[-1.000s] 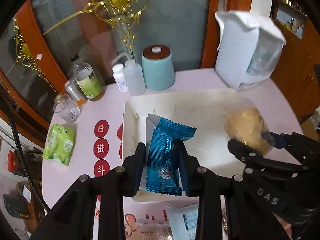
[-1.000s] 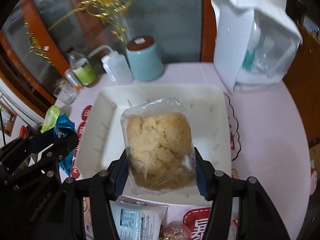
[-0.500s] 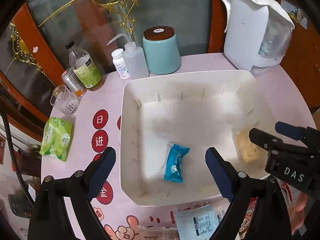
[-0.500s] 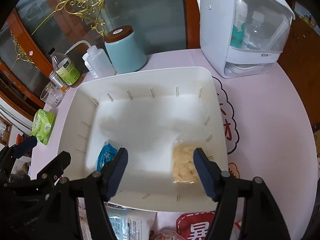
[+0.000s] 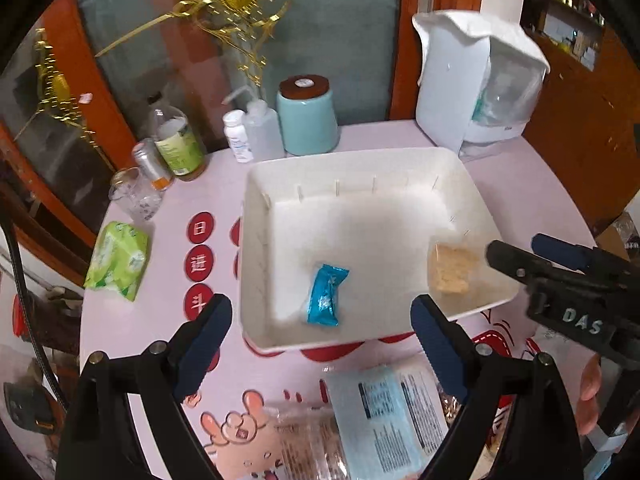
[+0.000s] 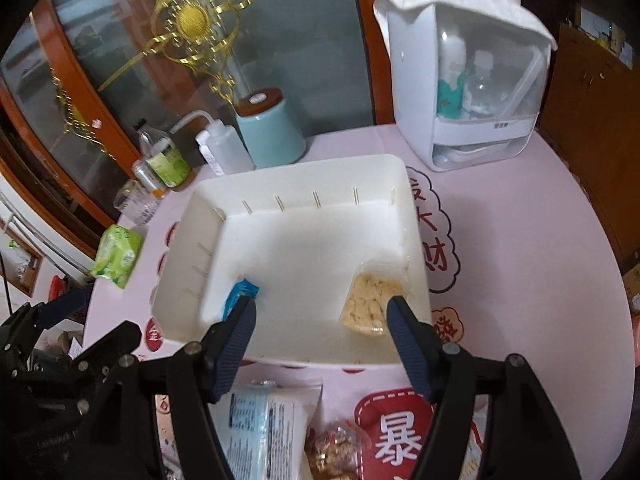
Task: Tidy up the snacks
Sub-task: 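Carry both snacks into the white tray and open both tools, then grasp the clear snack bag with the left tool while the right tool grasps the dark barcode bag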
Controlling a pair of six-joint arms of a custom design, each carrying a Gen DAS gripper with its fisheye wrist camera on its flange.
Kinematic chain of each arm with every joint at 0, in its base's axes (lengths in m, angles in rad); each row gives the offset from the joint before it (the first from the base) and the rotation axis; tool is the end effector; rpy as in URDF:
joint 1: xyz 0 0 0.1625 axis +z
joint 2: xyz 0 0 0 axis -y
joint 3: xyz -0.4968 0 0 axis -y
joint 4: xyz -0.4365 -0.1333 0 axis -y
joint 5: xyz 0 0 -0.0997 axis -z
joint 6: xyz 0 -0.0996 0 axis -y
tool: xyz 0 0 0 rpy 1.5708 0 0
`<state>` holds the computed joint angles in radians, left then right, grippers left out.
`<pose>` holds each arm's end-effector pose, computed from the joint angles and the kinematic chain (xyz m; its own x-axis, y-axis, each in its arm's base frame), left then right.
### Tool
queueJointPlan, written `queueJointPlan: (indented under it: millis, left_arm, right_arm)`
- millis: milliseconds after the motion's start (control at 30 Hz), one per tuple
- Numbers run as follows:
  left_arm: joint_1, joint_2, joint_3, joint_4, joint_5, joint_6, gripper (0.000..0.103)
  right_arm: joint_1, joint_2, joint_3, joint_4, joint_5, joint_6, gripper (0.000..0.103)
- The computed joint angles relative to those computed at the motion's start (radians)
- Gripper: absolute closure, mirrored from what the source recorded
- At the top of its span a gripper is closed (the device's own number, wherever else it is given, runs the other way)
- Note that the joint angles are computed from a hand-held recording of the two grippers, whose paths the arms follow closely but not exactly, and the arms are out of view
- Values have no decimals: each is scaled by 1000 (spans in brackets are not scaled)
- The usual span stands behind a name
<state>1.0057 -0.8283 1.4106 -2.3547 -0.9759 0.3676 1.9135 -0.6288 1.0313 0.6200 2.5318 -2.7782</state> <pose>-0.2765 -0.7893 0.2276 -0.5203 0.6228 -0.5844 0.7626 0.6468 0.0105 0.3000 -0.6872 0.1831 -0.7403 0.4820 0.4686 -0.0253 0.6767 -0.7359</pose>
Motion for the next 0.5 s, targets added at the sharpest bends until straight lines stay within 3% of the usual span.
queueJointPlan:
  millis: [267,400,500]
  left_arm:
    - [-30,-178,216,-164,16,134,13]
    - [-37,-264,294,-112,0,99,13]
    - [-49,-338,389,-136,4,106,13]
  right_arm:
    - [98,-109,208,-185,81,-126,35]
    - [145,-144,306,-233,109,-133,35]
    - [181,-149,366,-218,143,-85,35]
